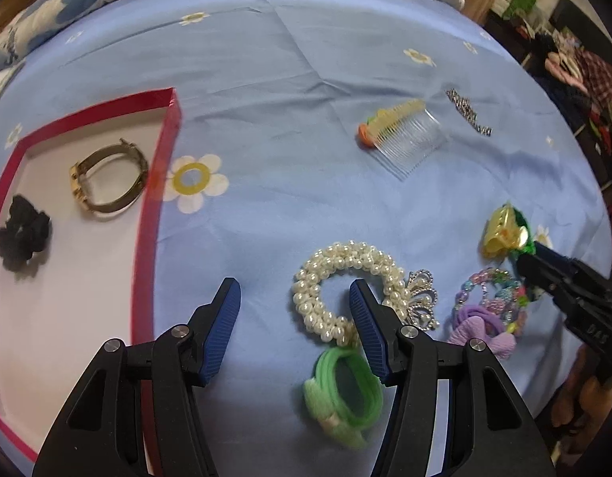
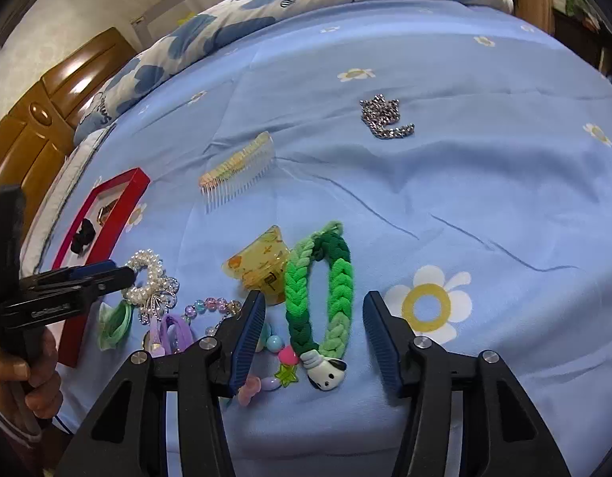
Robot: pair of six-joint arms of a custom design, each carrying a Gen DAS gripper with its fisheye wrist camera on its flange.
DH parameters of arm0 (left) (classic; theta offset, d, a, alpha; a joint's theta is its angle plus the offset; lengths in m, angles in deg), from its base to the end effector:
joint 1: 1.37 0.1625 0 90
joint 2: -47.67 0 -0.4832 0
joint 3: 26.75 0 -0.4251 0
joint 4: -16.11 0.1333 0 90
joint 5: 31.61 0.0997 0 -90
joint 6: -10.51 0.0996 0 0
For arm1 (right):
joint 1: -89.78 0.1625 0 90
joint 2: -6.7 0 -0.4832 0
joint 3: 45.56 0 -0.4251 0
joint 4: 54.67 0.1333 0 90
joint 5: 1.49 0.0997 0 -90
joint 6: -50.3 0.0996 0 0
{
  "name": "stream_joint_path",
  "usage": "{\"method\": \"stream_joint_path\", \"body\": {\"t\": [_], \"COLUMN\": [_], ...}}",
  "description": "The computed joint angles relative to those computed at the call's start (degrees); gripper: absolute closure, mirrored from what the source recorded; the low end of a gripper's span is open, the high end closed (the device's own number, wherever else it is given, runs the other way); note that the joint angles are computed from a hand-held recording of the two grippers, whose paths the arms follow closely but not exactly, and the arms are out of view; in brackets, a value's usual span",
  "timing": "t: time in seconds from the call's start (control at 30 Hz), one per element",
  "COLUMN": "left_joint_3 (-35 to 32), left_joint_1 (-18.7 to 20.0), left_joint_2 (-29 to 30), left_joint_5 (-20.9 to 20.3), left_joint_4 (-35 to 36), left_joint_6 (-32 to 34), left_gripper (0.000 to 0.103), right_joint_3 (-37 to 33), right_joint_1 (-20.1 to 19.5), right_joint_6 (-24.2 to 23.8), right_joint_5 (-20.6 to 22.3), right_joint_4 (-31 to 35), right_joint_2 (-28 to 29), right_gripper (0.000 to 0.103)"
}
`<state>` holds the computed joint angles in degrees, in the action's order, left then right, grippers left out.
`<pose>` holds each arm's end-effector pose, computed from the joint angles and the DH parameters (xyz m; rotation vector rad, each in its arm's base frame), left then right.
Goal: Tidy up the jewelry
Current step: 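Grasp the pearl bracelet with the left tool while the right tool grasps the green braided keychain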
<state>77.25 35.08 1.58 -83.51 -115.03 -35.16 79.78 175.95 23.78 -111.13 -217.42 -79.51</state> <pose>-0.3941 -0.5332 0.0466 0.2945 2.4504 -0.4128 0.0664 -0.5022 0.3535 0.3770 -2.5681 0.6383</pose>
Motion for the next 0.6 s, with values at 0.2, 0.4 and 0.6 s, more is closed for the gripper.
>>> {"method": "stream_joint_path", "body": {"t": [0.2,0.4,0.6], "left_joint_3": [-0.2,2.3,4.5], "left_joint_1": [-0.5,-2.0,-3.8], "left_joint_2": [0.6,-1.7,-5.0], "left_joint_5": [-0.7,-1.7,-0.6], "left_joint_4": [-1.8,-6.7,-9.4], "left_joint_6": [3.8,4.6,2.8], "left_gripper": [0.092,0.093,0.093], "right_joint_3": [0.4,1.0,1.0], "right_joint_1": [-1.1,-0.8,0.8], "right_joint_6": [0.6,1.2,1.6], "right_joint_5": [2.0,4.4,6.7], "right_joint_4": [0.9,0.8,1.3], "right_joint_2": [-1.7,-3.9,-5.1], "right_gripper": [0.081,0.082,0.082]}}
